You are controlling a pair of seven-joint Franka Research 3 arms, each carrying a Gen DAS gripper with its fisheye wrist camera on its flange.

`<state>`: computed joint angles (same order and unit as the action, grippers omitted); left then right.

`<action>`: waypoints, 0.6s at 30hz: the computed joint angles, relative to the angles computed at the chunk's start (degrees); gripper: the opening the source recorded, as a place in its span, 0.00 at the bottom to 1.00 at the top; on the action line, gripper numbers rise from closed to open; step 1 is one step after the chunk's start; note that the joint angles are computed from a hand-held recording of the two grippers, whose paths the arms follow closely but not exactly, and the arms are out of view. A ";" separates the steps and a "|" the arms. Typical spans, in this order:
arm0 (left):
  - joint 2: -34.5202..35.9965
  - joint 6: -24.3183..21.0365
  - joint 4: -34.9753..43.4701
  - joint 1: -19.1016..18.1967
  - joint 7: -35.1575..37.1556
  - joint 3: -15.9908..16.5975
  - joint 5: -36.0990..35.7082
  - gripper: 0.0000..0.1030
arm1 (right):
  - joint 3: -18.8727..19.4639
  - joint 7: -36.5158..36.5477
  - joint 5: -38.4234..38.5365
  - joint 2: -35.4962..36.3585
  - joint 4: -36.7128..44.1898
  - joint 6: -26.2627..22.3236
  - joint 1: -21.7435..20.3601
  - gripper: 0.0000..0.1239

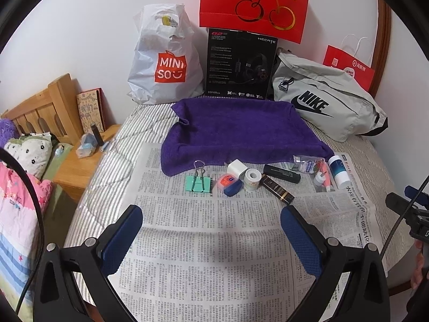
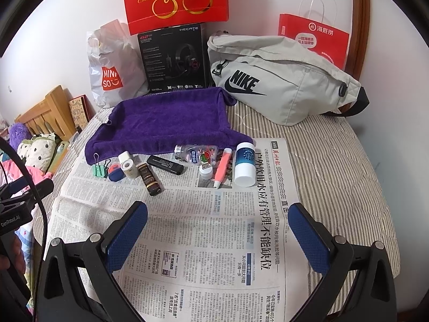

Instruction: Organize rigid objects

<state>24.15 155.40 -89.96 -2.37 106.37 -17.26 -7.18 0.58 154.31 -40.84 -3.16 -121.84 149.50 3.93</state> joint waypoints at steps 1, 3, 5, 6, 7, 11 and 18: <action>0.30 -0.51 0.34 0.44 0.53 -0.48 -0.69 1.00 | -0.03 0.08 -0.09 -0.01 -0.03 0.05 -0.03 0.83; 0.61 -0.91 0.76 0.18 0.23 -0.19 -0.49 1.00 | -0.11 0.10 -0.03 0.02 -0.11 0.37 -0.08 0.83; 0.88 -0.83 0.96 -0.05 0.20 0.05 -0.03 1.00 | -0.13 0.03 0.01 0.09 -0.08 0.44 -0.11 0.83; 1.03 -0.85 1.08 -0.12 0.22 0.10 0.16 1.00 | -0.12 0.11 -0.05 0.10 -0.07 0.39 -0.11 0.83; 1.28 -0.99 1.32 0.07 0.60 -0.15 -0.03 1.00 | -0.17 0.09 -0.03 0.09 -0.12 0.44 -0.14 0.83; 1.60 -0.62 1.45 0.09 0.72 -0.23 -0.02 1.00 | -0.43 -0.20 0.51 0.27 -0.23 1.12 -0.37 0.83; 2.17 -0.11 1.87 0.37 1.86 -0.77 -0.26 1.00 | -0.61 -0.28 0.31 0.63 -0.02 1.21 -0.46 0.83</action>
<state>26.32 155.29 -88.09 -2.00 108.23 -18.03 -7.44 -0.03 154.03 -40.52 -2.54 -121.86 150.71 3.47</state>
